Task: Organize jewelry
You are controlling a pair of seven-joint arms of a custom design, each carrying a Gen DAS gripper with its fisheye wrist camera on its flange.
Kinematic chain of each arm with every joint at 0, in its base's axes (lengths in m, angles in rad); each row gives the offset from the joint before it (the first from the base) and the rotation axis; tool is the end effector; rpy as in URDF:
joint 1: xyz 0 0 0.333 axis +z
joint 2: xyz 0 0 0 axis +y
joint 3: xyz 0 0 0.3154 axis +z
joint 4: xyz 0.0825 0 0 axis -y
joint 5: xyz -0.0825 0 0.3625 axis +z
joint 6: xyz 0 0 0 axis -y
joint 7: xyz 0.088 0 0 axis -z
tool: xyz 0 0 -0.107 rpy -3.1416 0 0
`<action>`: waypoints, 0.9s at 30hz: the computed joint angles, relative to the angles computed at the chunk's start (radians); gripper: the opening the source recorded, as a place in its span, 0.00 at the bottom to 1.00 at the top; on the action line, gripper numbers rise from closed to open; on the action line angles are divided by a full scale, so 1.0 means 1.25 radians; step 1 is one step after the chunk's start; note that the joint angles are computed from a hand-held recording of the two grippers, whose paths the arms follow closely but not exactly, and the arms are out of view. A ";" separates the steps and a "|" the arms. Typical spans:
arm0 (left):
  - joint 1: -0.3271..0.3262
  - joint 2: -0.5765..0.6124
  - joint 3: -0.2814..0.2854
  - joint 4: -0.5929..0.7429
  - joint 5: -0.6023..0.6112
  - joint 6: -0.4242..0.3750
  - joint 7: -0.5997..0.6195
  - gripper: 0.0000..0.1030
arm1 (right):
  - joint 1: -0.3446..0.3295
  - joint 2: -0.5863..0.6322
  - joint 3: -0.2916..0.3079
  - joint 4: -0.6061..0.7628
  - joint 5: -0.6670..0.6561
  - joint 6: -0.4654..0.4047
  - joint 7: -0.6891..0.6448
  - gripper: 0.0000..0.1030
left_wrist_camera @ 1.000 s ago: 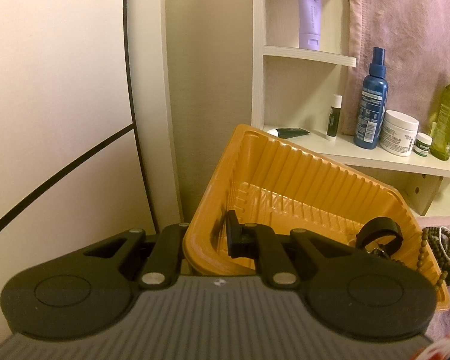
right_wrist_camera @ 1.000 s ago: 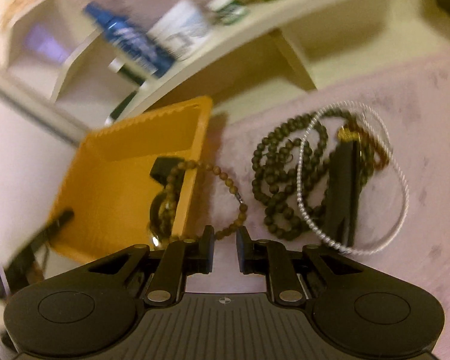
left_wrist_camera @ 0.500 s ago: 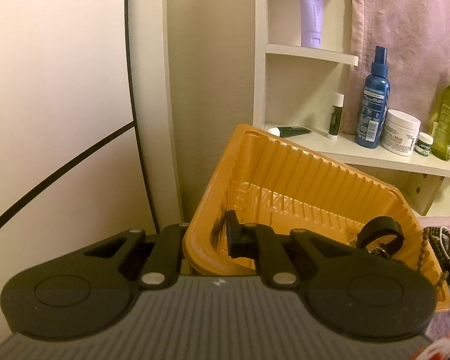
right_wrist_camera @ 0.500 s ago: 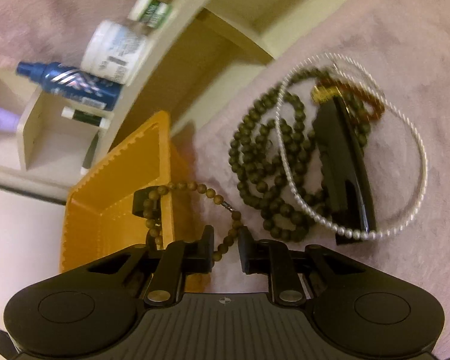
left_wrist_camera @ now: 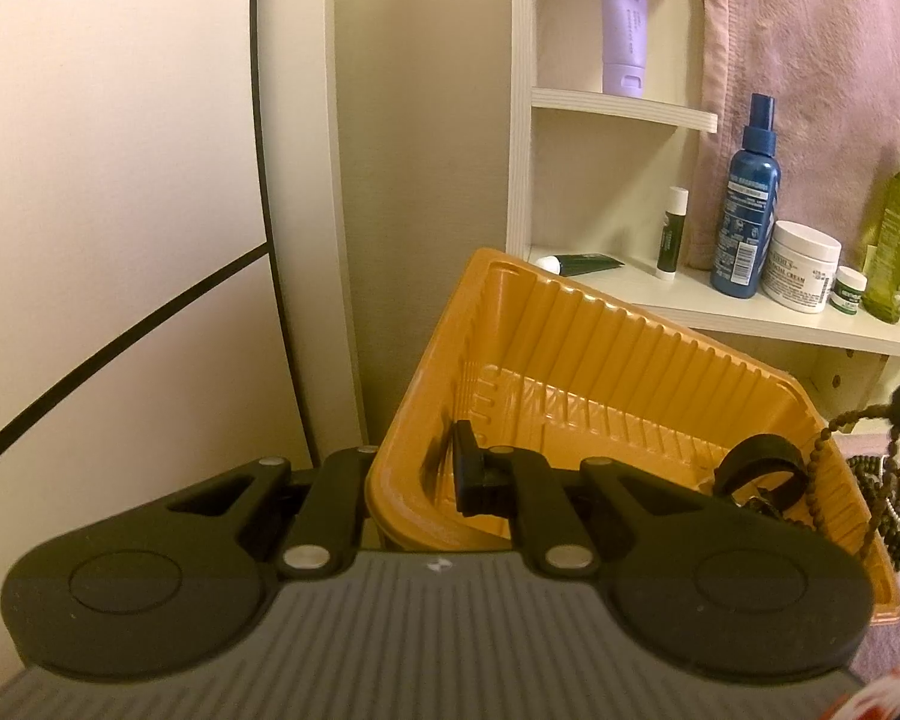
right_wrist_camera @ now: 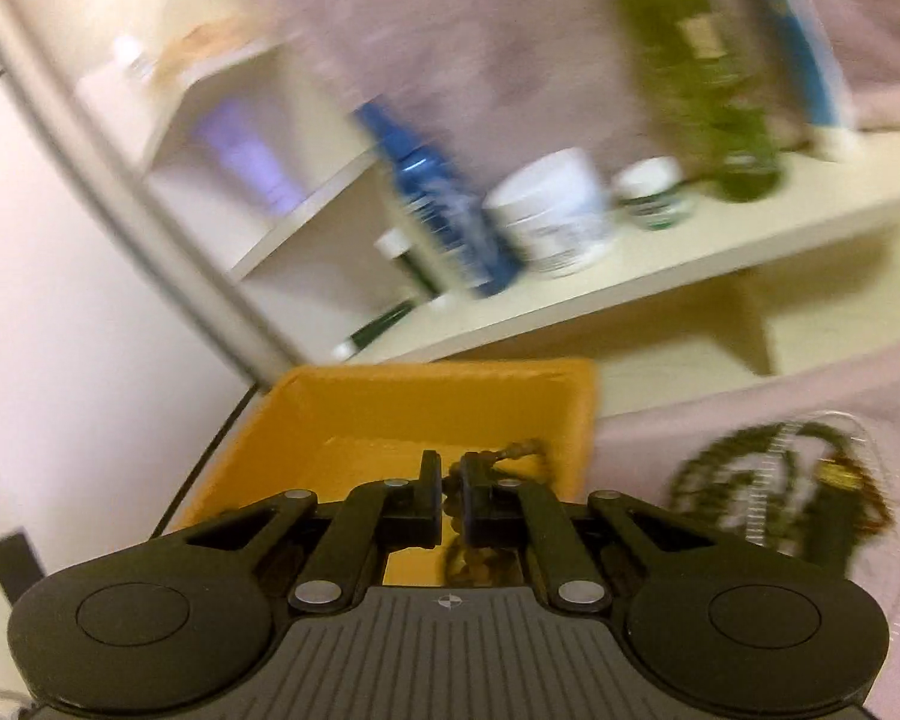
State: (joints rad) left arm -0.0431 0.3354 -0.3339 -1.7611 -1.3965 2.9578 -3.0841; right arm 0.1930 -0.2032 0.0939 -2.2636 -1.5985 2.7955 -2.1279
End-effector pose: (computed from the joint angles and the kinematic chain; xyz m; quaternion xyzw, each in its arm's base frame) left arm 0.6318 -0.1536 0.4456 -0.3881 0.7690 -0.4521 0.2317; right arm 0.4569 0.1855 0.4970 -0.2784 0.7979 -0.2302 0.4825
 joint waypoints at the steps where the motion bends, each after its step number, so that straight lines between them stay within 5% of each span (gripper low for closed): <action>1: 0.000 0.000 0.000 0.000 -0.001 0.000 0.000 0.09 | 0.001 0.020 0.000 0.020 -0.007 0.013 -0.012 0.06; 7: 0.001 -0.002 0.001 -0.002 -0.002 -0.005 -0.002 0.09 | 0.022 0.125 -0.011 0.121 -0.038 0.090 -0.047 0.06; 12: 0.002 -0.003 0.003 -0.003 -0.003 -0.011 -0.006 0.09 | 0.031 0.167 -0.029 0.117 0.179 0.155 -0.252 0.10; 16: 0.001 -0.003 0.004 -0.004 -0.005 -0.009 -0.007 0.09 | 0.043 0.138 -0.023 0.080 0.219 0.107 -0.292 0.32; 20: 0.001 -0.003 0.004 -0.003 -0.001 -0.009 -0.014 0.09 | 0.046 0.058 0.003 0.016 0.208 0.020 -0.281 0.36; 27: 0.000 -0.001 0.004 -0.002 0.007 -0.007 -0.023 0.09 | 0.051 -0.116 0.068 -0.139 0.401 -0.180 -0.391 0.37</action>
